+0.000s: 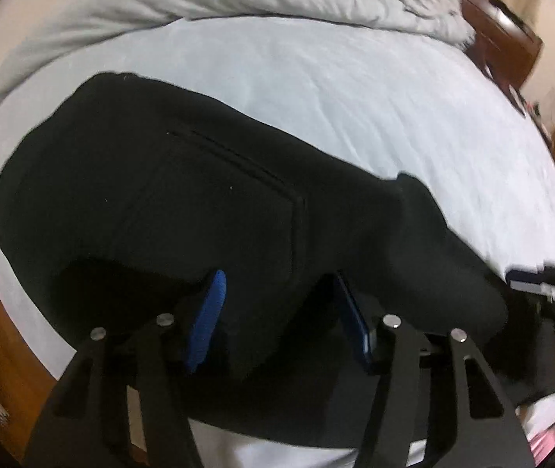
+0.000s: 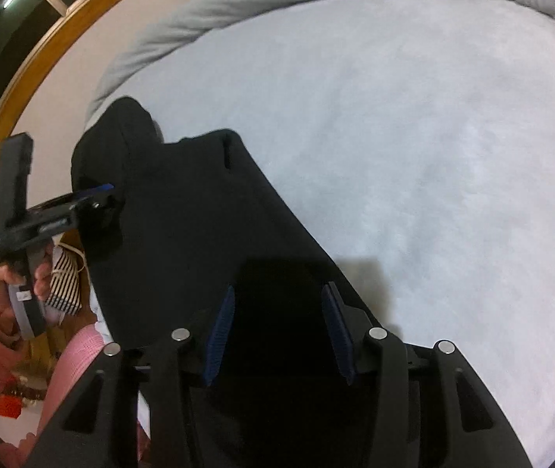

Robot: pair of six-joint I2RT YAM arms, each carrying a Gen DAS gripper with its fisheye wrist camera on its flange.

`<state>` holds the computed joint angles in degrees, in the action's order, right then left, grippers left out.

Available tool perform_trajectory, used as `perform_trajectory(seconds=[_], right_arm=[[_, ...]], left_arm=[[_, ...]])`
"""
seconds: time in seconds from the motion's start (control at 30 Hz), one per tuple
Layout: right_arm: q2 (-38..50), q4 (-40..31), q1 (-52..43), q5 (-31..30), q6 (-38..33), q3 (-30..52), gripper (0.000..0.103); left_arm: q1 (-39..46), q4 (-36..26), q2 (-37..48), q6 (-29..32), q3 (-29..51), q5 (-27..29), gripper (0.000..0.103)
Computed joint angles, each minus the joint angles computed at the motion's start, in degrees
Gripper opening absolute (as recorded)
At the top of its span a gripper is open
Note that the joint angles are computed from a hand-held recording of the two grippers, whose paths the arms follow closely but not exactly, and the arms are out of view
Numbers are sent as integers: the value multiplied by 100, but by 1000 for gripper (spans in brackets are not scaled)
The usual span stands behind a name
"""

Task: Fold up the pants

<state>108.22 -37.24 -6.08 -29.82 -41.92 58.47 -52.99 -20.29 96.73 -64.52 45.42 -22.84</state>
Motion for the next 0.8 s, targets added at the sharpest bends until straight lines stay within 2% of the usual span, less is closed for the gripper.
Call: perform_trajectory(seconds=[0.07,0.1,0.13,0.2,0.27,0.4,0.47,0.5,0.57,0.6,0.63,0.67,0.77,0.8], right_arm=[[251,-132,144,-28,-39,213,42],[371,-245,196,-62,-73,324,26],[545,-497,240,-158,-231,499,3],[608,-718,293,-220,-369,614,0],[390,-574,245,-273,-431,455,0],[334,-182,81,-143,-5,521,0],[497,-381,126,-92,34,757,0],[581,-481,174,-138,76,872,0],[706,-530,329,-270,207,1052,11],[733,-482,384,-316,274,1091,23],[812,-464,482,-423,383,1195,40],[885,-415,559,-521,501,1278,43],[1225,-475,826,-810,827,1727,52],[1315,-504,908,-837,896,1841,58]], left_arm=[[16,12,-153,112,-176,26,53],[18,25,-287,124,-283,55,52],[58,104,-374,150,-380,108,51],[117,290,-675,66,-661,221,49],[215,406,-872,43,-809,293,49],[173,680,-826,75,-996,128,48],[-82,512,-803,-50,-949,-87,48],[-121,465,-795,-53,-927,-128,48],[-127,494,-846,-36,-984,-104,48],[-135,511,-883,-53,-1025,-79,48],[-80,494,-912,-53,-1054,-13,46],[-14,444,-929,-54,-1061,49,37],[174,526,-1144,-22,-1239,278,30],[252,616,-1251,-16,-1350,372,26]])
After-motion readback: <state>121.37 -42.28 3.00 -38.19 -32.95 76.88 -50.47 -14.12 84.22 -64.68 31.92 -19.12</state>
